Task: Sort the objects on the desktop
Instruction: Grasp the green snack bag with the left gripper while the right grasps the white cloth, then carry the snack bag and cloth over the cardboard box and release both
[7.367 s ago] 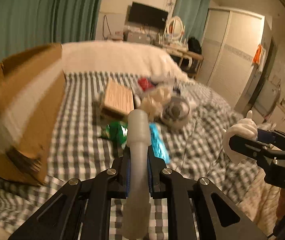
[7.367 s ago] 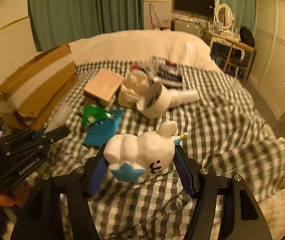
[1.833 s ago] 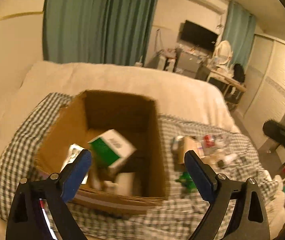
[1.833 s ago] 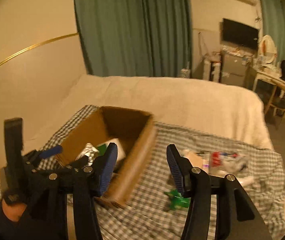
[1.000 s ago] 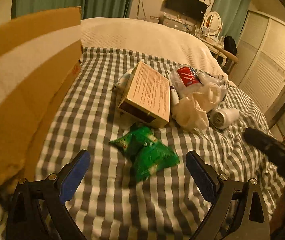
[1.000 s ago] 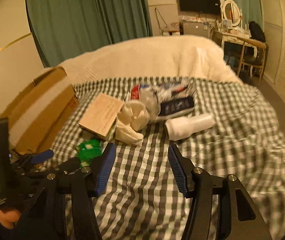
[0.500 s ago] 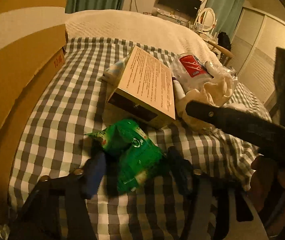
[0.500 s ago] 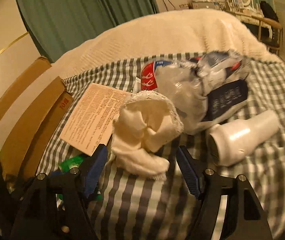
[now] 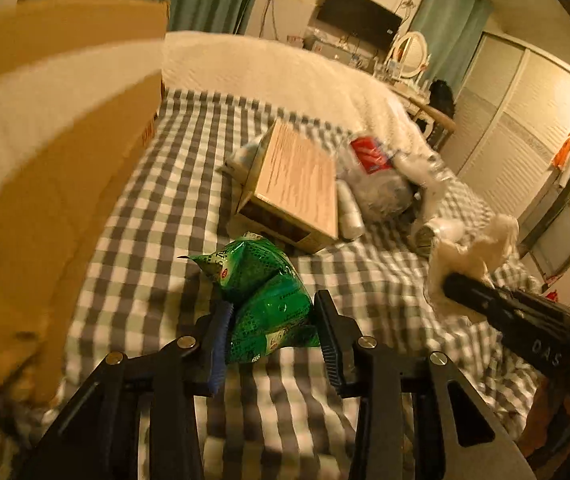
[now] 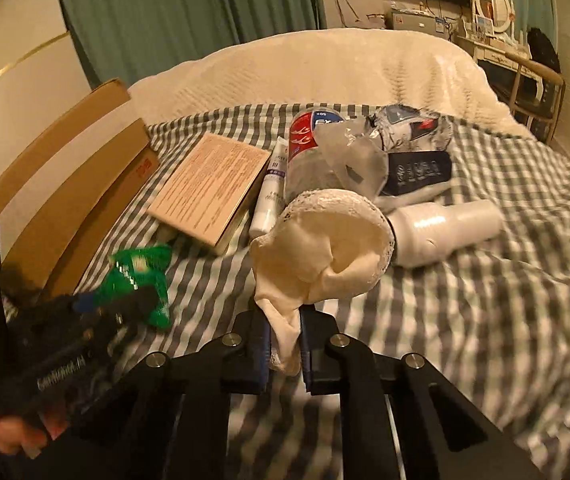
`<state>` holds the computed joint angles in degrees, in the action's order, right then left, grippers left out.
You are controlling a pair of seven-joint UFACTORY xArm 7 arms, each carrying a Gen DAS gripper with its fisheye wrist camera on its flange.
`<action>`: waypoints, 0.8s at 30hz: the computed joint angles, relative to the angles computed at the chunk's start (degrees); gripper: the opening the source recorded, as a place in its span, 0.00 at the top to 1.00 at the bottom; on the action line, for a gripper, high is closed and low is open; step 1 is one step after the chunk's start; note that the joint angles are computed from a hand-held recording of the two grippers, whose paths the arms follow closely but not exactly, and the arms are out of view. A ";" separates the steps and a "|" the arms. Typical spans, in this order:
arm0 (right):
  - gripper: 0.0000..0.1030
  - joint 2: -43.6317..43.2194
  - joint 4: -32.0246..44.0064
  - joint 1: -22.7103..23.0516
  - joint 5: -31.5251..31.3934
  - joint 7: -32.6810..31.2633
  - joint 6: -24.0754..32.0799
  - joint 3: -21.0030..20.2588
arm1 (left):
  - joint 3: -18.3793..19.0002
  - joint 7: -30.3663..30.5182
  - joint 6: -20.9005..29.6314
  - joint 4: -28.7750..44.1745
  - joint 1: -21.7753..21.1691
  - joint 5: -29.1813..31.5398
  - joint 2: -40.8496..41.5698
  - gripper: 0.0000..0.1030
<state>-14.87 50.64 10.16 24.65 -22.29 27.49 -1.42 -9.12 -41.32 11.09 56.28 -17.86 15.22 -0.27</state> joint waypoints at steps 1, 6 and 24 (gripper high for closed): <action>0.89 -2.05 -1.20 -0.74 -1.81 1.17 0.25 0.64 | 0.01 -0.03 -0.07 -0.78 -0.01 -0.23 -1.46 0.62; 0.89 -10.60 -4.35 -2.53 -8.52 5.23 4.77 1.65 | -1.03 3.08 -0.74 -3.99 0.66 -4.19 -7.84 0.62; 0.89 -12.83 16.33 4.17 -18.61 14.89 15.93 10.34 | 5.46 18.46 5.22 -0.08 5.72 -15.67 -22.42 0.62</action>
<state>-27.71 66.97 14.33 6.04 -7.40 43.42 8.92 -3.66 -22.86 16.31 56.20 -12.14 -0.45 -22.69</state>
